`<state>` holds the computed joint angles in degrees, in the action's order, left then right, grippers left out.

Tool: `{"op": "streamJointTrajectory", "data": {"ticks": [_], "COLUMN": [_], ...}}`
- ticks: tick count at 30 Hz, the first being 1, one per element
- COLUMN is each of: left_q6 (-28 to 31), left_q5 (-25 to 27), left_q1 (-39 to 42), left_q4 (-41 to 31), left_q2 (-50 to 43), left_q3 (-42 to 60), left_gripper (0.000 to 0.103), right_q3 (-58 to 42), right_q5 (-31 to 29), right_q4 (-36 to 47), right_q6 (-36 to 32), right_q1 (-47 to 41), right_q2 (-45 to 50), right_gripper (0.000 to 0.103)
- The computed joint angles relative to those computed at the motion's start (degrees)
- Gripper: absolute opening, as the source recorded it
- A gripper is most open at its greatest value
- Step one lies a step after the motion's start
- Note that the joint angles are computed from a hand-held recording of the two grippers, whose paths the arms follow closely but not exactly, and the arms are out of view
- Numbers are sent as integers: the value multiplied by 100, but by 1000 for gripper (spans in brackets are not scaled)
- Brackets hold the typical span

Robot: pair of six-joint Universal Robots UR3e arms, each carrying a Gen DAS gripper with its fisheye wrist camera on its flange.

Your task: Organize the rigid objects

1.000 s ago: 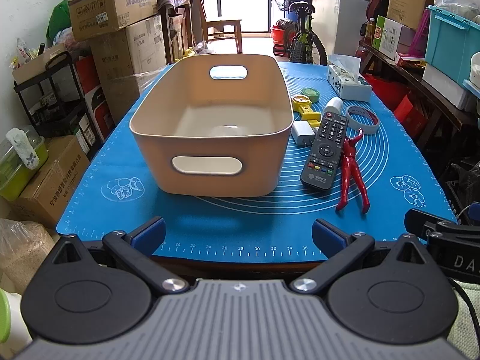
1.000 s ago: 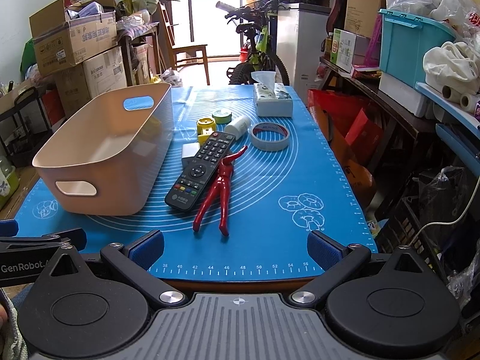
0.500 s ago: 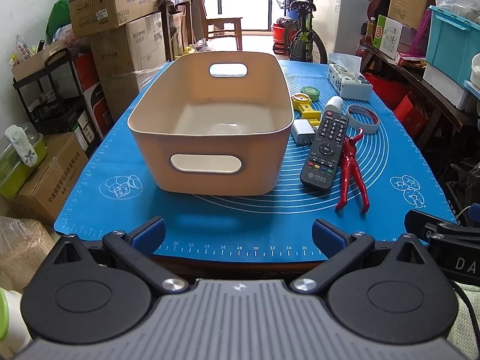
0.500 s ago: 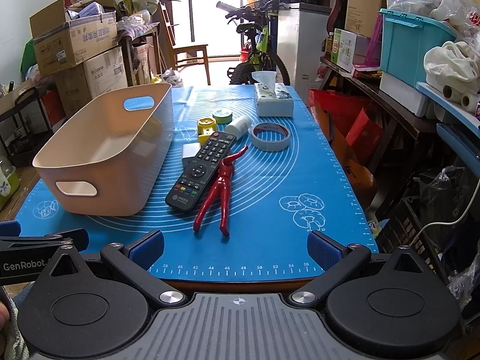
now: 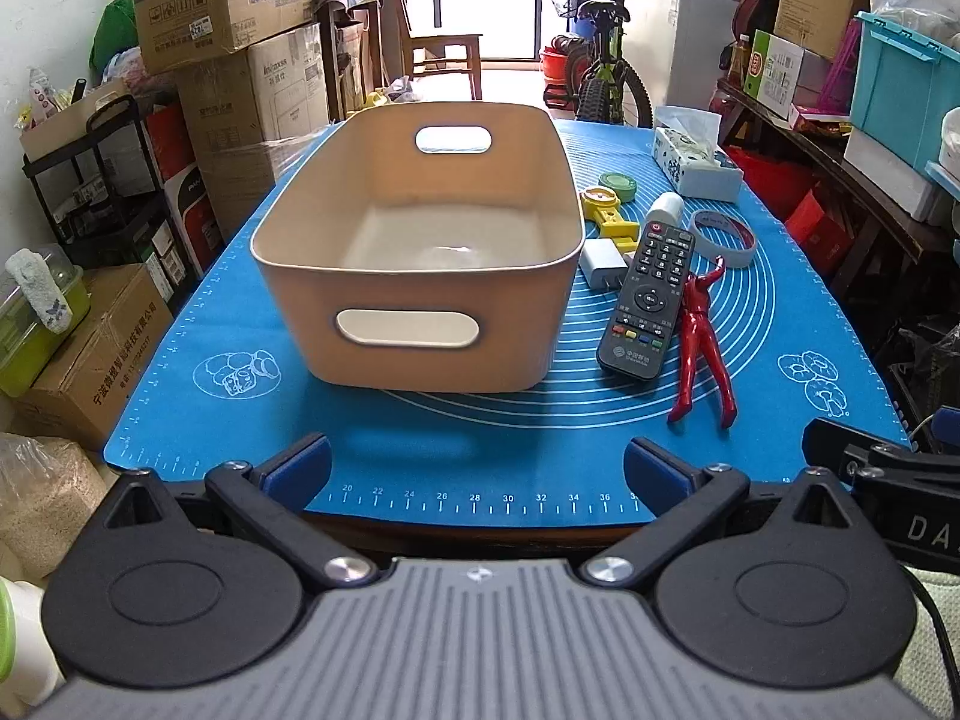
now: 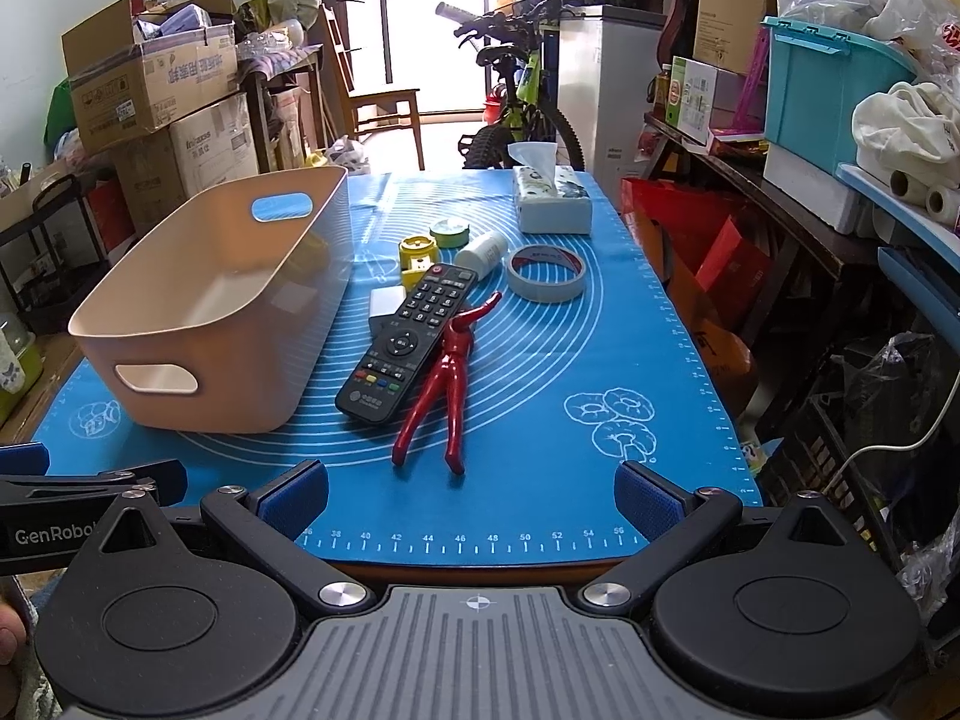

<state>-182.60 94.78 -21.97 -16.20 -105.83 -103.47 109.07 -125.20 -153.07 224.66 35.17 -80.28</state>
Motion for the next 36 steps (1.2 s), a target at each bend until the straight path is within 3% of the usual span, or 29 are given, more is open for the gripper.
{"op": "streamJointTrajectory", "data": {"ticks": [14, 25, 36], "left_q6": [91, 411, 993], "left_q5": [-117, -196, -402], "left_q1": [249, 716, 1209], "left_q4": [-640, -1257, -3669], "left_q2": [-118, -1303, -3269], "left_q3": [913, 2981, 6311], "left_gripper": [102, 102, 102], "right_q3": [-315, -843, -1602], "right_q5": [851, 1548, 1726], "right_q4": [182, -324, -755], "right_q6": [-440, -1130, -1888], "right_q1": [-652, -1587, -2158], "right_q2": [-76, 467, 1597], "right_gripper": [101, 101, 91]}}
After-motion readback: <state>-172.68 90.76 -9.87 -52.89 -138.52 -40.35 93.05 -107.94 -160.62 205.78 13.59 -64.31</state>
